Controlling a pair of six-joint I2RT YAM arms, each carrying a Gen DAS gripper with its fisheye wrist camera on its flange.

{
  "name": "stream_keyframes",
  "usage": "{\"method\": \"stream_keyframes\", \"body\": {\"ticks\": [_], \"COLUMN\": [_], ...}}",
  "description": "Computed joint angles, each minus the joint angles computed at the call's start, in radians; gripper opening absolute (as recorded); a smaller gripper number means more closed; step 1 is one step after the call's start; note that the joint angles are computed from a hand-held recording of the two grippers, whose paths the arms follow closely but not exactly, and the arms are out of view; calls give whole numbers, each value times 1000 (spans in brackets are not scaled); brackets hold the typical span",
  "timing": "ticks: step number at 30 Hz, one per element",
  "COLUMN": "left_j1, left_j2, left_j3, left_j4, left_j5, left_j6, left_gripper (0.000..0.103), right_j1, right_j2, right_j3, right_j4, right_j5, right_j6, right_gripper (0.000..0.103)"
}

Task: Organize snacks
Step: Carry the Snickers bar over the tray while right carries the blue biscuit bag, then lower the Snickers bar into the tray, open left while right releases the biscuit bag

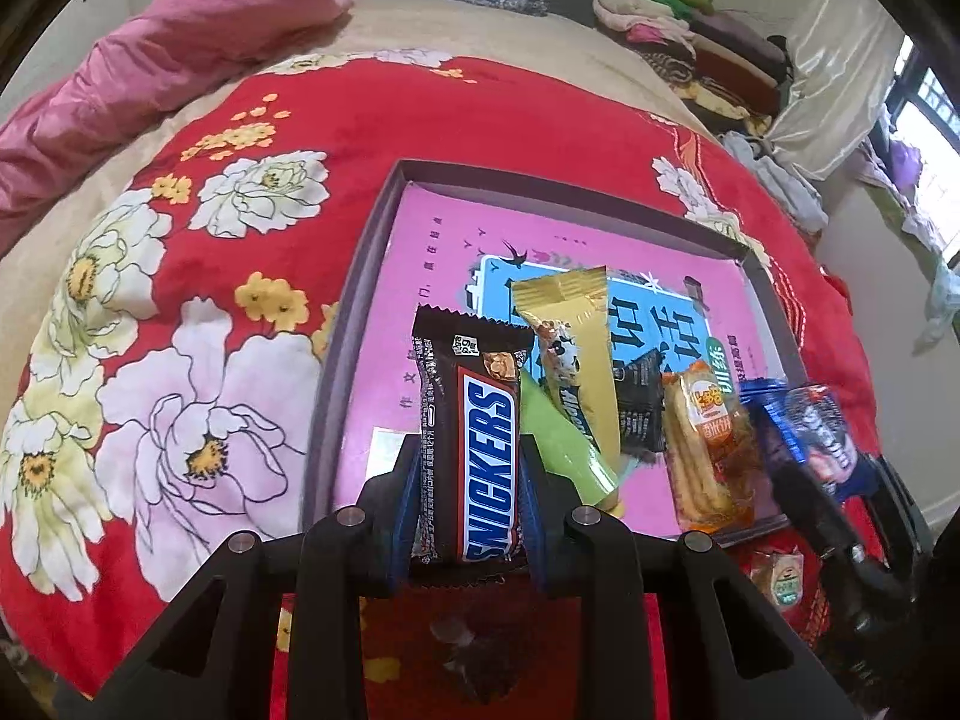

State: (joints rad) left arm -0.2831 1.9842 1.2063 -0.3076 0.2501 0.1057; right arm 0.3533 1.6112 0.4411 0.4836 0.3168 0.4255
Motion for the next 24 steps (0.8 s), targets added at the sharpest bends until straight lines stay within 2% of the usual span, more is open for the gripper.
{"method": "stream_keyframes", "body": {"ticks": [8, 13, 15, 17, 21, 24], "left_j1": [-6, -7, -6, -4, 1, 7], "left_j2": [10, 8, 3, -5, -24, -47], "left_j3": [-5, -6, -9, -15, -29, -50], "left_j4": [13, 8, 10, 11, 14, 20], "left_j5": [-5, -6, -4, -3, 5, 17], "left_j6": [3, 6, 6, 8, 19, 25], "left_gripper": [31, 32, 35, 47, 51, 59], "right_j1": [59, 66, 65, 65, 62, 60], "right_j2": [136, 123, 114, 102, 59, 11], "right_j3": [102, 85, 79, 71, 44, 11], "right_j4": [-51, -29, -26, -24, -14, -6], "right_j5": [69, 63, 59, 62, 71, 78], "right_j6": [-55, -53, -51, -51, -40, -26], "right_gripper": [61, 62, 62, 63, 65, 68]}}
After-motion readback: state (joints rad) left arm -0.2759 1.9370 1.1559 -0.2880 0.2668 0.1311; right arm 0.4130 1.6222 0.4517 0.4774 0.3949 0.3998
